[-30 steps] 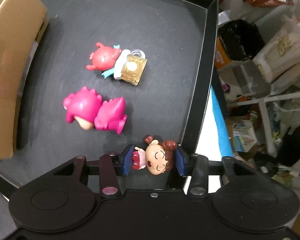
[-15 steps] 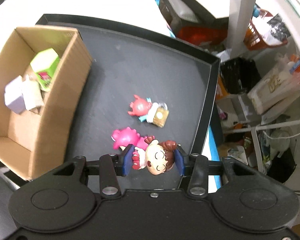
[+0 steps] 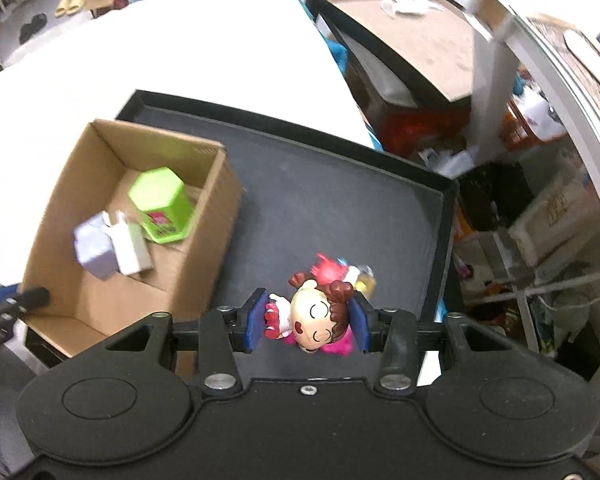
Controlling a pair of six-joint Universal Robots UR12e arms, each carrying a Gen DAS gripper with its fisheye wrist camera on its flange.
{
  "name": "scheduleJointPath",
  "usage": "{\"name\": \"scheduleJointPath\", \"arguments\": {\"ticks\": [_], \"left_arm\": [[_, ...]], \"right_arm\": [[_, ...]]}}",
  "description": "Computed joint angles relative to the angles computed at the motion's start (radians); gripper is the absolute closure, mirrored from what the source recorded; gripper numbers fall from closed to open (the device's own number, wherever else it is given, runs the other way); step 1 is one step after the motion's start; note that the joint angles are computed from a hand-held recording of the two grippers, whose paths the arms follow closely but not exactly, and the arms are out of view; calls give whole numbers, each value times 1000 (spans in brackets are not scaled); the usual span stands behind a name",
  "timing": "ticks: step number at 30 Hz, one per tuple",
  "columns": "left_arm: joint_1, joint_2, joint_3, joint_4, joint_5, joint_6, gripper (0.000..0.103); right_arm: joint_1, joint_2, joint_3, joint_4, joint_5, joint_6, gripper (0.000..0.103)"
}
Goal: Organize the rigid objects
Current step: 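Carry the doll head figure into the box and open the right tool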
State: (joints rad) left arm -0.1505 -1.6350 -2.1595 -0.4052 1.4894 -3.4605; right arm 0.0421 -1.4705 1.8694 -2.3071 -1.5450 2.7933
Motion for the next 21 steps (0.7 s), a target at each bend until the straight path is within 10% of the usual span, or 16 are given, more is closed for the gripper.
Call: {"name": "scheduleJointPath", "arguments": {"ticks": [21], "left_arm": [[-13, -18, 3, 22, 31, 5, 89]], "right_arm": [[76, 57, -47, -56, 126, -43, 61]]}}
